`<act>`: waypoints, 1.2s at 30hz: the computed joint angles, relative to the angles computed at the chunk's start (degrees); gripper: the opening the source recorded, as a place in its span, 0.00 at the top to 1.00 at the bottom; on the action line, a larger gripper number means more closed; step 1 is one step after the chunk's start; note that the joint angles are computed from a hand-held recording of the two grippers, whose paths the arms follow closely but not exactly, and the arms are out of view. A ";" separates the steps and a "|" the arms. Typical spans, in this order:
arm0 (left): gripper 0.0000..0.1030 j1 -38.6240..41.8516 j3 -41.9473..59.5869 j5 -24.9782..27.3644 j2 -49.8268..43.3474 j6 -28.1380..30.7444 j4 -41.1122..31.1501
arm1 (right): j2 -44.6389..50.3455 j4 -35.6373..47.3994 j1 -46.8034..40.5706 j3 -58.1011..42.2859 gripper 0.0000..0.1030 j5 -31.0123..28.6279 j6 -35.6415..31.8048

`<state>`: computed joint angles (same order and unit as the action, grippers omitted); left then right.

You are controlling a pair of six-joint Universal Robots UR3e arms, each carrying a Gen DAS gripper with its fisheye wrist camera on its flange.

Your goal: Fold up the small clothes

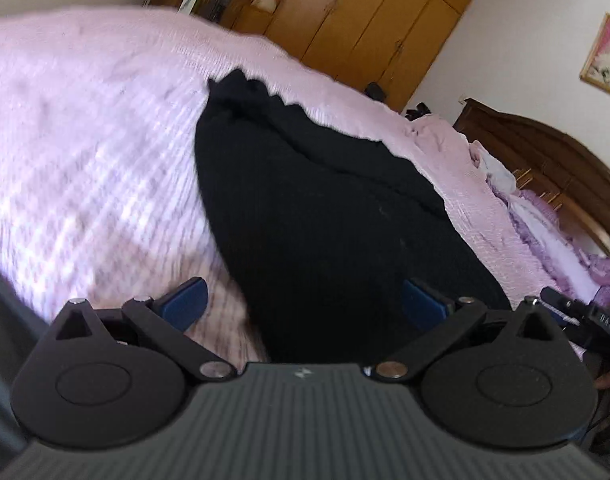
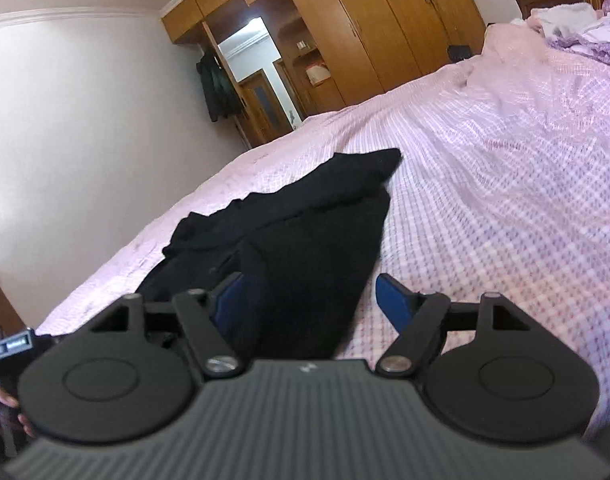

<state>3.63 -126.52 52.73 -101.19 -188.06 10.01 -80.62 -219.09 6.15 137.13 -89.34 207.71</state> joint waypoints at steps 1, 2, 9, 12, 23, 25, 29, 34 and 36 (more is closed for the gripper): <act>0.00 0.48 -0.04 -0.96 -0.45 -0.63 -0.40 | 0.25 0.09 0.11 0.20 0.28 0.28 0.78; 0.00 0.69 -0.38 -1.21 -0.42 -1.17 -0.02 | 0.54 -0.12 -0.09 0.46 0.28 0.91 1.48; 0.00 1.85 -2.08 -3.16 -0.26 -0.92 0.43 | 2.49 -3.14 -3.66 3.48 0.27 7.08 6.70; 0.00 3.20 -2.96 -5.79 0.33 0.00 -1.52 | 3.43 -6.43 -5.81 5.47 0.28 10.29 9.21; 0.02 5.79 1.45 -11.69 -10.27 -14.83 10.18 | 7.97 -16.31 -16.59 9.51 0.28 25.76 13.82; 0.02 5.22 7.32 -12.27 -14.25 -18.12 8.68 | 8.76 -16.07 -17.52 8.92 0.28 28.22 13.70; 0.02 5.36 8.07 -14.32 -13.08 -13.20 3.10 | 11.66 -21.64 -19.68 10.54 0.28 33.52 16.80; 0.02 9.43 -0.88 -26.60 -6.58 -2.09 -5.47 | 15.70 -24.75 -20.65 9.37 0.28 41.19 18.61; 0.02 10.04 -2.85 -28.93 -5.87 -0.80 -7.13 | 15.47 -23.07 -19.26 8.34 0.28 40.01 17.45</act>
